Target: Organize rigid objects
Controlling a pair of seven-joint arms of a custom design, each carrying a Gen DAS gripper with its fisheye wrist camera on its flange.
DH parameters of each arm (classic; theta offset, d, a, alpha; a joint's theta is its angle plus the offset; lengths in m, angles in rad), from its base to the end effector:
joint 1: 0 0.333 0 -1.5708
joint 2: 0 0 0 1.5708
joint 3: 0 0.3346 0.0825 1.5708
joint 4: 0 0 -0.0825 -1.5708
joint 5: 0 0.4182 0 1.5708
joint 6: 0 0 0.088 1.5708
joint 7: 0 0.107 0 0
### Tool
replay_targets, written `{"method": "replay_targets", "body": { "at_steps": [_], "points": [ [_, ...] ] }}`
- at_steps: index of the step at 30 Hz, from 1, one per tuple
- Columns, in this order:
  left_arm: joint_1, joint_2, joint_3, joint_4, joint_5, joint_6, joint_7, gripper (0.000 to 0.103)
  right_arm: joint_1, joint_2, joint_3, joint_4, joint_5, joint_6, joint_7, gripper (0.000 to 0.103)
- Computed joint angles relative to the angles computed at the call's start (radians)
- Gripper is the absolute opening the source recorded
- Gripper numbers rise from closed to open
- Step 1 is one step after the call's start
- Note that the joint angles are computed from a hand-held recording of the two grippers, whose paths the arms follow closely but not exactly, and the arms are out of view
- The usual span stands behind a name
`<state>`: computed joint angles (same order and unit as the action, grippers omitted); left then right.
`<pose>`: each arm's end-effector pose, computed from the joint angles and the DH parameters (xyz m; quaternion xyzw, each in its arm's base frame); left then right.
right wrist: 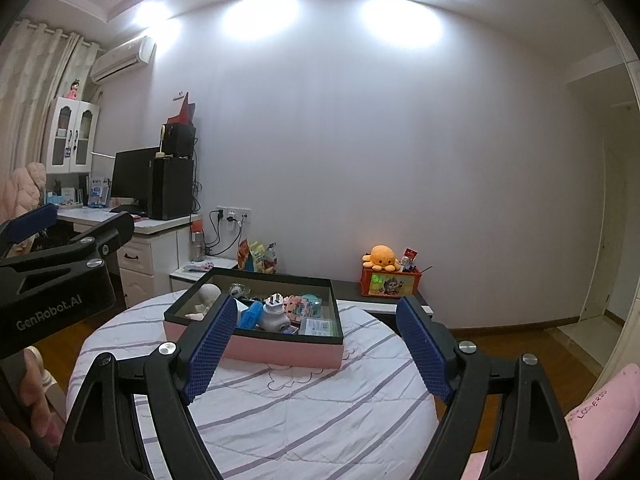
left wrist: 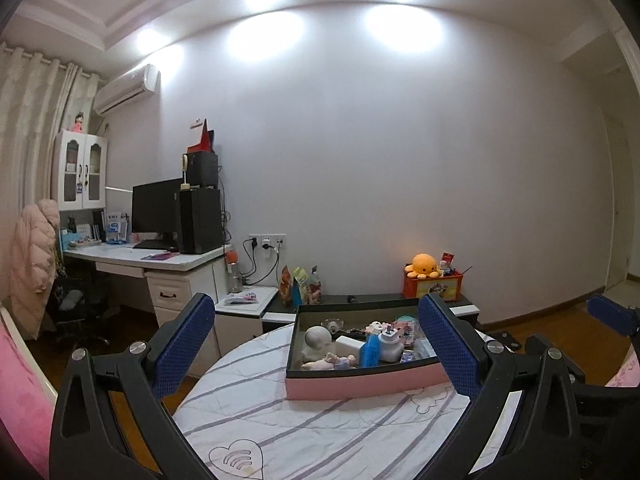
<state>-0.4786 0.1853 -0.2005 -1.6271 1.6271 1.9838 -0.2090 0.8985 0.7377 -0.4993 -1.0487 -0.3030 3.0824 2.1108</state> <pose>0.5824 -0.3740 0.6006 -0.6244 0.3861 -0.3474 0.5833 0.6579 0.5055 0.5984 -0.6692 0.3833 -0.3701 0.5179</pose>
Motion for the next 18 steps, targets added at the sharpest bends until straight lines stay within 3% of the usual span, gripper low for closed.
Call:
{"method": "replay_targets", "body": {
  "at_steps": [10, 15, 18],
  "points": [
    [-0.007, 0.008, 0.001, 0.009, -0.014, -0.025, 0.02, 0.103, -0.013, -0.003, 0.022, 0.003, 0.002, -0.005, -0.008, 0.083],
    [-0.01, 0.013, 0.002, 0.017, -0.019, -0.019, 0.03, 0.103, -0.042, -0.016, 0.075, -0.007, 0.031, -0.004, -0.033, 0.083],
    [-0.01, 0.013, 0.004, 0.018, -0.024, -0.011, 0.036, 0.103, -0.032, -0.013, 0.058, -0.005, 0.036, -0.011, -0.025, 0.083]
  ]
}}
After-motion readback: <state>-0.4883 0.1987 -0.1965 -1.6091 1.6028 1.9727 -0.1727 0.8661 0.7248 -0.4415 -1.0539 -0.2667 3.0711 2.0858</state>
